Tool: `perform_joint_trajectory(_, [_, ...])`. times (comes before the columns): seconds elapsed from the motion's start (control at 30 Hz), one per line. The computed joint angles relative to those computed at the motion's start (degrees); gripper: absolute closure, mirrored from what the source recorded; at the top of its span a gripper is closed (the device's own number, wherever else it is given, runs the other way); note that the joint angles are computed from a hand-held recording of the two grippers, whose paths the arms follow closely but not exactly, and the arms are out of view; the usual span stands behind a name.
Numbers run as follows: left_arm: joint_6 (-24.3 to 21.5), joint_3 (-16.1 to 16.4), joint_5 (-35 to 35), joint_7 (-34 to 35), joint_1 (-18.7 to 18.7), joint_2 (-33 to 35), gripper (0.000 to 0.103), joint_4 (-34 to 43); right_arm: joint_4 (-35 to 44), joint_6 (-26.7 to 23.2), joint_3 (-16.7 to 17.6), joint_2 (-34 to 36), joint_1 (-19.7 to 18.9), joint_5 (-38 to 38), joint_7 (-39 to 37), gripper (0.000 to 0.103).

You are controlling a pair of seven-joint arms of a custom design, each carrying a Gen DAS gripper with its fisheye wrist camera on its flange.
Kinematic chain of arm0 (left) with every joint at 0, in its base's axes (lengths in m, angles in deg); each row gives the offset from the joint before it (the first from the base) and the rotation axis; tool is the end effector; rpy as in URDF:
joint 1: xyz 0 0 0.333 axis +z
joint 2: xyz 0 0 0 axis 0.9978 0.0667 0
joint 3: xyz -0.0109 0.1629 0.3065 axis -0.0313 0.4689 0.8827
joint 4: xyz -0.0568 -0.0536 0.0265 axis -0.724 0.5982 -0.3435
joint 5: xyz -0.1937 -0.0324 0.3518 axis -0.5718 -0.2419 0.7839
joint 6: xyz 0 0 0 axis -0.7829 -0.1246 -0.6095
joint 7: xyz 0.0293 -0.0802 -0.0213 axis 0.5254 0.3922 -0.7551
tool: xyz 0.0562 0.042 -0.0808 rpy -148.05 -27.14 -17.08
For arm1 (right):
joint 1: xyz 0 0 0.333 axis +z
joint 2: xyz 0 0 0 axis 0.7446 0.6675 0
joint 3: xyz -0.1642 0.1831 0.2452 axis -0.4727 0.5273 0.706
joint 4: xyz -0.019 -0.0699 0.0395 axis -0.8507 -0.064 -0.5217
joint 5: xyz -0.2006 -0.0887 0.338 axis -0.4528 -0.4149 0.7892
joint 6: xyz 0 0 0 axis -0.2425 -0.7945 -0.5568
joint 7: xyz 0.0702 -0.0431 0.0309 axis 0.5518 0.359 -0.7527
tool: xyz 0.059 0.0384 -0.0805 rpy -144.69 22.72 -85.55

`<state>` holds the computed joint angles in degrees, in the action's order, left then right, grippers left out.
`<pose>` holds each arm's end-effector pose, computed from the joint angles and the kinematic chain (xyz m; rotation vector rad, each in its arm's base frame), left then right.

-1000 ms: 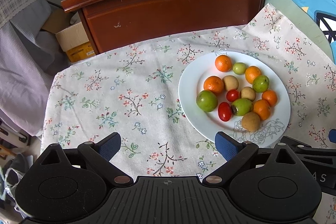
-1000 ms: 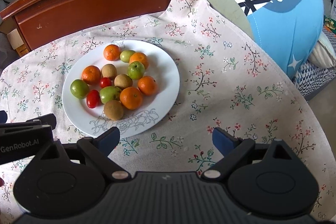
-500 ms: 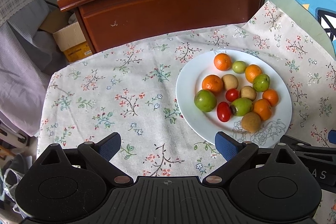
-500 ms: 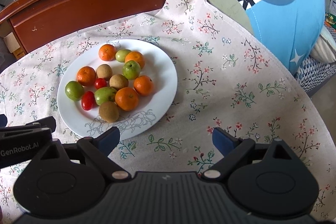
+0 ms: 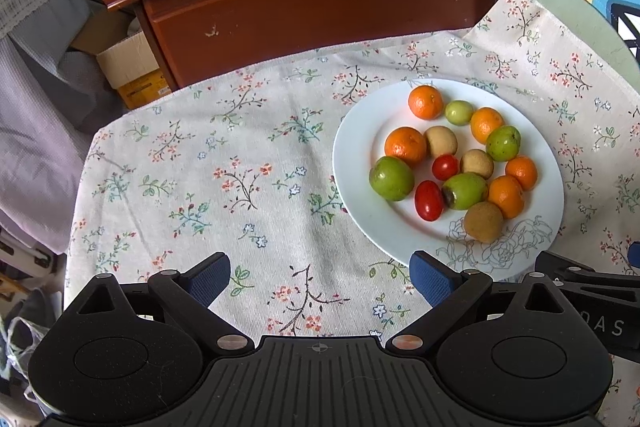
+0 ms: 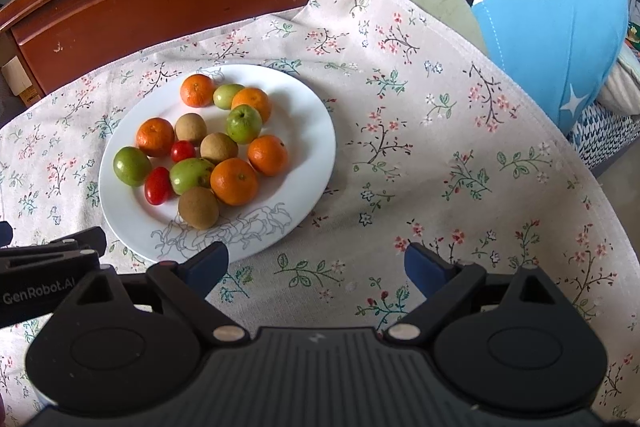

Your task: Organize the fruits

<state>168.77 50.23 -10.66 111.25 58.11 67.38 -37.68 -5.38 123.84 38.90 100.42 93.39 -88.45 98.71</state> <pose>0.6765 -0.3504 0.2994 -1.6649 2.0331 -0.5514 0.6473 0.5256 0.2820 -1.6030 2.1806 -0.7153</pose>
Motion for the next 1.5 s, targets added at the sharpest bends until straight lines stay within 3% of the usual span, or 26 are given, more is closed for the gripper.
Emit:
perform_joint_trajectory(0.67, [0.32,0.96,2.28,-1.50,-0.73,-1.80,0.006,-2.42,-0.50,-0.33,-0.01,-0.58,0.47,-0.10,-0.86,0.008])
perform_joint_trajectory(1.03, [1.80,2.06,7.62,-6.49,-1.23,-5.93,0.006,-8.26,-6.35,4.52,-0.04,-3.45,1.77,-2.48,2.69,0.008])
perform_joint_trajectory(1.5, [6.84,2.77,13.20,-15.13,0.24,-12.33,0.006,-18.15,-14.33,13.57,-1.01,-5.65,3.89,-6.84,9.42,0.008])
